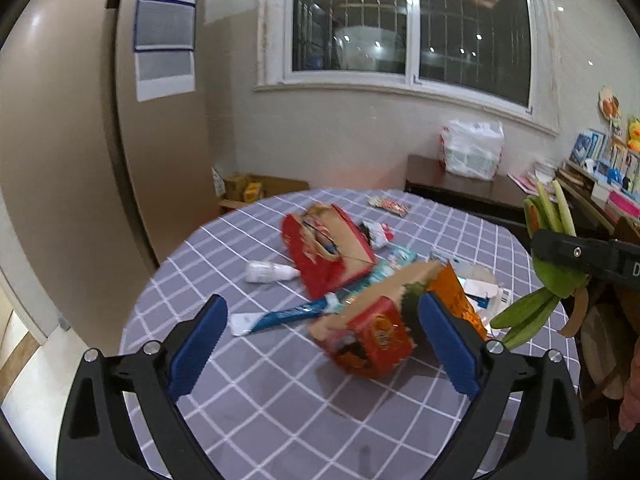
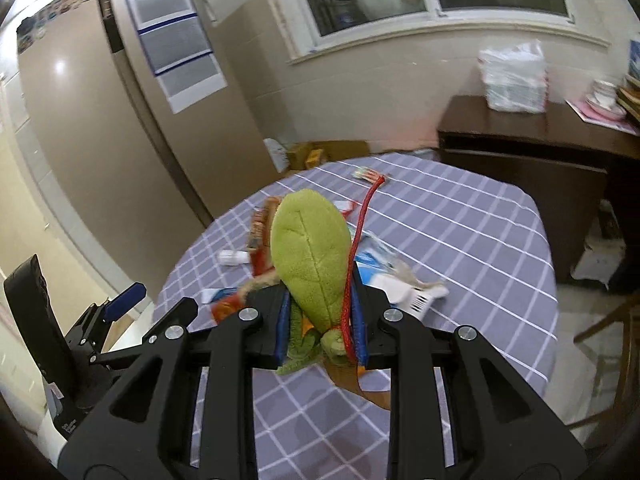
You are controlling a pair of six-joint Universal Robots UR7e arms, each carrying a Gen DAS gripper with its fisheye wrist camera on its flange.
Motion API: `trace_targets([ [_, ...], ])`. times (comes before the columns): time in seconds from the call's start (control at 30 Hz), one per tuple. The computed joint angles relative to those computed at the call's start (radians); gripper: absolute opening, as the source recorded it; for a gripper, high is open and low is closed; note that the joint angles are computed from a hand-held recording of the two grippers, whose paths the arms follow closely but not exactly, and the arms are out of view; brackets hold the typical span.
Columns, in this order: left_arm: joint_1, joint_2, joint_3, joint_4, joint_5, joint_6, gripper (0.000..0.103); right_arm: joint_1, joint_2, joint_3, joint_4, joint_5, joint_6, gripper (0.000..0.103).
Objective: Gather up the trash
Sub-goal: 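Grasp the red snack box with the left tool while the right holds the green toy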
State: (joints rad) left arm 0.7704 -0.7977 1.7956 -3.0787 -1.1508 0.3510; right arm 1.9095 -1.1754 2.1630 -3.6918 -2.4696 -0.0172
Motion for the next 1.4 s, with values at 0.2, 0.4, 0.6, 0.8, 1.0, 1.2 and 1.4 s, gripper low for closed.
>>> trace_targets([
  [0.2, -0.002, 0.048, -0.039, 0.074, -0.01, 0.021, 0.096, -0.044, -0.034, 0.048, 0.029, 0.013, 0.066, 0.025],
  [0.4, 0.013, 0.096, -0.104, 0.212, -0.033, 0.06, 0.096, -0.086, -0.048, 0.066, 0.079, 0.054, 0.118, 0.025],
  [0.6, 0.025, 0.148, -0.167, 0.279, -0.009, 0.091, 0.096, -0.107, -0.056, 0.068, 0.106, 0.074, 0.136, 0.025],
  [0.8, 0.043, 0.149, -0.202, 0.347, -0.079, 0.083, 0.054, -0.112, -0.052, 0.058, 0.121, 0.084, 0.138, 0.025],
  [1.0, 0.048, 0.136, -0.189, 0.341, -0.074, 0.077, 0.021, -0.108, -0.048, 0.057, 0.118, 0.084, 0.137, 0.025],
  [1.2, 0.044, 0.098, -0.127, 0.218, -0.105, 0.115, 0.013, -0.097, -0.038, 0.05, 0.116, 0.081, 0.136, 0.025],
  [1.4, 0.041, 0.064, -0.086, 0.16, -0.132, 0.143, 0.005, -0.076, -0.021, 0.039, 0.111, 0.069, 0.136, 0.025],
])
